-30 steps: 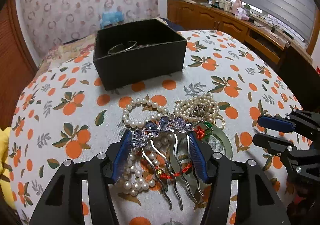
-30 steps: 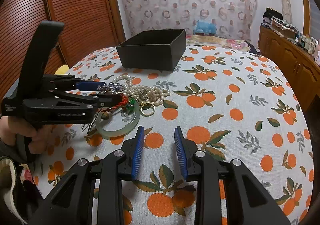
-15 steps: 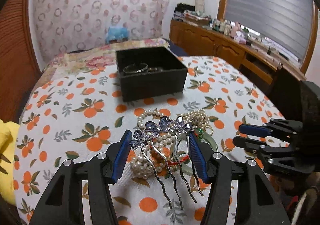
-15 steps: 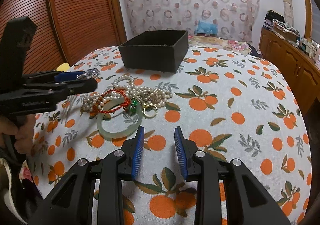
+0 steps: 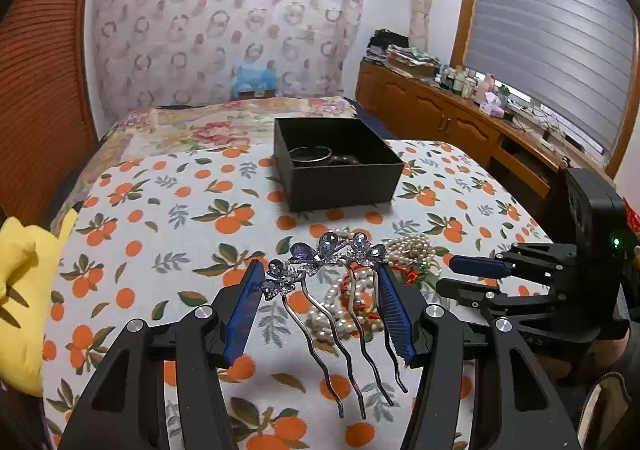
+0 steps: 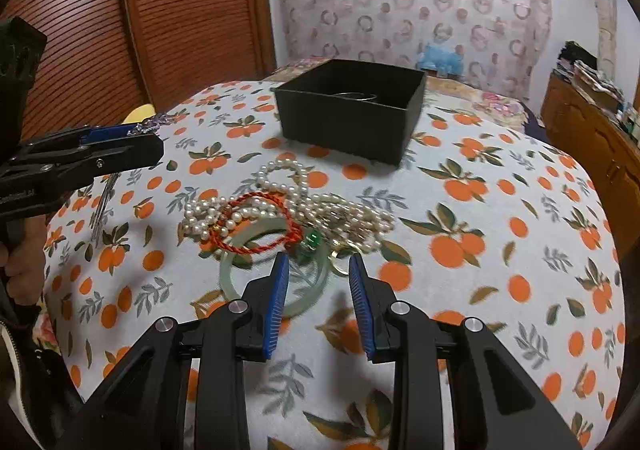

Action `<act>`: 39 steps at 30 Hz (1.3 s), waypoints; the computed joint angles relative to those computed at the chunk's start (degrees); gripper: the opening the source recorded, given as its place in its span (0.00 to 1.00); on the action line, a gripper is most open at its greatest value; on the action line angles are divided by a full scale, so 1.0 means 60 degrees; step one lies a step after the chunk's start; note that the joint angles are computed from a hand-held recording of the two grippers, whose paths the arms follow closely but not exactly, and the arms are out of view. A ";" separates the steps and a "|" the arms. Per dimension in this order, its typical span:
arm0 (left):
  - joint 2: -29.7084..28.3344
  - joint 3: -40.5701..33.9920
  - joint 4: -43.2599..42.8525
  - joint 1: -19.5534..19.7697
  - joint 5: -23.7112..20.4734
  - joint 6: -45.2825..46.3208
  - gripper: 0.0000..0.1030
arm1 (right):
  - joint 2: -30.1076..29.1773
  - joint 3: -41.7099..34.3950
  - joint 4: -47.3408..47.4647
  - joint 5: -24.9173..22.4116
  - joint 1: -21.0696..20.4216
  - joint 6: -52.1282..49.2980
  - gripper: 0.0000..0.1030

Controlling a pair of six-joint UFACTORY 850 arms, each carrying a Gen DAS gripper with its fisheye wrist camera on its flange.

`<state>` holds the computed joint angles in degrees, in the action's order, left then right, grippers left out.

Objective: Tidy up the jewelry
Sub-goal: 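Grasp the blue jeweled hair combs with the left tool and lift, then grasp the red beaded bracelet with the right tool while the left tool holds the combs, then lower the combs into the black box with the left tool while the right tool releases the red bracelet inside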

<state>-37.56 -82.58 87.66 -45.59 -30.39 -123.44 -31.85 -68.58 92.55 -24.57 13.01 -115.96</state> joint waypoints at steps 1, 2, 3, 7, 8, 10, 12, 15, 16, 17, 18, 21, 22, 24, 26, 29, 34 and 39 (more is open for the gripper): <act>0.0043 0.0080 0.0072 0.0006 -0.0009 -0.0123 0.52 | -0.0046 -0.0093 -0.0181 -0.0033 0.0051 0.0169 0.33; 0.0090 0.0162 0.0148 0.0015 -0.0010 -0.0262 0.52 | -0.0069 -0.0147 -0.0273 -0.0045 0.0093 0.0230 0.33; 0.0129 0.0235 0.0205 0.0025 -0.0017 -0.0370 0.52 | -0.0091 -0.0199 -0.0345 -0.0057 0.0136 0.0240 0.33; 0.0200 0.0379 0.0317 0.0054 -0.0006 -0.0576 0.52 | -0.0286 -0.0581 -0.0753 0.0038 0.0369 0.0445 0.33; 0.0206 0.0390 0.0329 0.0056 0.0003 -0.0603 0.52 | -0.0340 -0.0687 -0.0875 0.0022 0.0409 0.0502 0.33; 0.0211 0.0410 0.0360 0.0058 0.0013 -0.0644 0.52 | -0.0522 -0.1003 -0.1391 -0.0033 0.0483 0.0922 0.33; 0.0215 0.0429 0.0388 0.0060 0.0031 -0.0671 0.52 | -0.0720 -0.1320 -0.2032 -0.0099 0.0522 0.1514 0.27; 0.0238 0.0501 0.0488 0.0057 0.0049 -0.0784 0.52 | -0.0996 -0.1744 -0.2969 -0.0175 0.0588 0.2380 0.25; 0.0229 0.0483 0.0456 0.0055 0.0041 -0.0753 0.52 | -0.1100 -0.1895 -0.3329 -0.0170 0.0608 0.2728 0.25; 0.0230 0.0488 0.0469 0.0052 0.0039 -0.0765 0.52 | -0.1141 -0.1946 -0.3462 -0.0148 0.0622 0.2847 0.24; 0.0227 0.0480 0.0450 0.0055 0.0035 -0.0744 0.52 | -0.1182 -0.1995 -0.3628 -0.0128 0.0633 0.2973 0.22; 0.0225 0.0476 0.0438 0.0055 0.0039 -0.0733 0.52 | -0.1215 -0.2041 -0.3873 -0.0176 0.0641 0.3107 0.13; 0.0204 0.0466 0.0425 0.0045 0.0037 -0.0734 0.52 | -0.1173 -0.1993 -0.3816 -0.0086 0.0653 0.3025 0.08; 0.0187 0.0475 0.0426 0.0029 0.0045 -0.0770 0.52 | -0.1160 -0.1982 -0.3811 -0.0185 0.0624 0.2966 0.03; 0.0151 0.0454 0.0392 0.0012 0.0044 -0.0755 0.52 | -0.1064 -0.1863 -0.3453 -0.0264 0.0554 0.2600 0.03; 0.0131 0.0443 0.0421 0.0017 0.0056 -0.0797 0.52 | -0.0890 -0.1718 -0.2914 -0.0497 0.0423 0.2134 0.03; 0.0047 0.0284 0.0349 0.0045 0.0094 -0.0583 0.52 | -0.0554 -0.1613 -0.2186 -0.0751 0.0251 0.1503 0.03; -0.0027 0.0027 0.0304 0.0138 0.0139 -0.0271 0.52 | -0.0487 -0.1894 -0.1971 -0.0825 0.0136 0.1433 0.03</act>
